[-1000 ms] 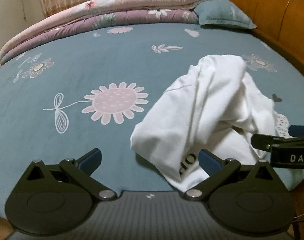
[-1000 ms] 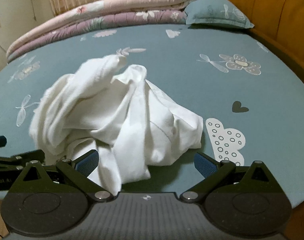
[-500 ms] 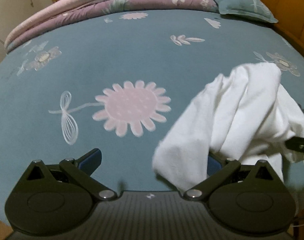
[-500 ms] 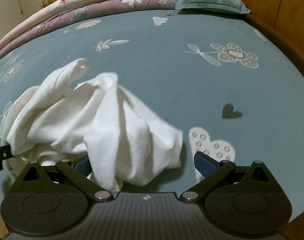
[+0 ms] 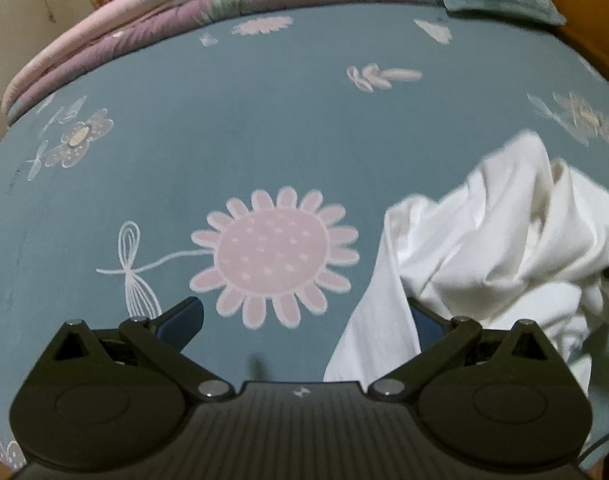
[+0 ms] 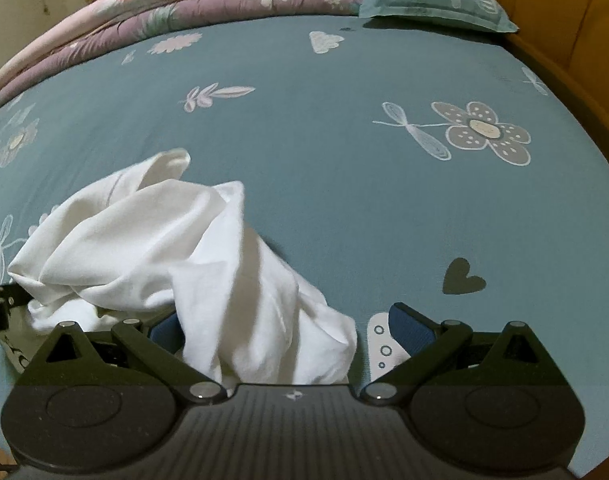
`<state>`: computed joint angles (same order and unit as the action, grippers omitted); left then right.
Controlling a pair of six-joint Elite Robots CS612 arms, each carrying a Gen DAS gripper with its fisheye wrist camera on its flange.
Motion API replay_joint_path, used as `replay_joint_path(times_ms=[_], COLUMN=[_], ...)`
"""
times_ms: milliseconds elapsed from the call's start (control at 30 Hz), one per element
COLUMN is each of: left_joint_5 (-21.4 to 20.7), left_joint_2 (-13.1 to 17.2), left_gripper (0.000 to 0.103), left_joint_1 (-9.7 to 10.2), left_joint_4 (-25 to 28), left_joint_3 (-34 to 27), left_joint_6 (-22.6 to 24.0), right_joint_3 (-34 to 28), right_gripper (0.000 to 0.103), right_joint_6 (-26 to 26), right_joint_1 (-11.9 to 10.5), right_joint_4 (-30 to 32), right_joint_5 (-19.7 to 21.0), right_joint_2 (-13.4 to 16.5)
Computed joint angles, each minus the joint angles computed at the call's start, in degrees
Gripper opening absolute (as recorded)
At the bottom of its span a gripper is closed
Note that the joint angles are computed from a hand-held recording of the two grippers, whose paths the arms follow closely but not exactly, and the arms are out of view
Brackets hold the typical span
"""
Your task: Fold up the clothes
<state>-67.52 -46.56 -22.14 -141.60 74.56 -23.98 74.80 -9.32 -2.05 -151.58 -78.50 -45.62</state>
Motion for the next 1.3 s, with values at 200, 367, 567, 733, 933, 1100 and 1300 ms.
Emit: replay_joint_path(times_ms=[200,367,567,733,933,1100,1300], left_joint_5=[-3.11,-3.06,-1.74,-4.15,-10.16,-3.94,8.66], left_joint_2=[-1.06,-0.66,1.20,1.24,0.94,0.62,0.09], left_gripper=[0.102,0.102,0.102,0.103,0.103,0.103,0.103], left_joint_1=[-0.21,-0.69,-0.86,-0.09,1.49,0.20,-1.18], left_joint_4=[3.02,6.33,11.54,4.56,2.50,9.27,15.82], left_joint_3=[0.88,-0.31,-2.15,0.66,1.42,-0.64,-1.52], left_joint_6=[-0.59,-1.30,-2.24,-4.72,-6.59,-7.11,-6.64], right_joint_3=[-0.12,-0.69,-1.21,-1.34,-1.39,-1.52,-1.82], right_gripper=[0.103,0.103,0.103,0.103,0.103,0.103,0.103], right_joint_6=[-1.64,-4.35,-7.62,-8.97,-9.33,-8.27,-8.59], right_joint_1=[-0.53,-1.09,-1.67,-2.27,-2.95,-3.41,-3.42], right_joint_4=[2.29,3.21,2.90,2.18,0.68,-1.33,-1.84], right_joint_5=[2.36,5.06,8.58,11.76,15.35,17.66,18.56], right_joint_2=[-0.18,-0.18,-0.04,0.24,0.54,0.75,0.96])
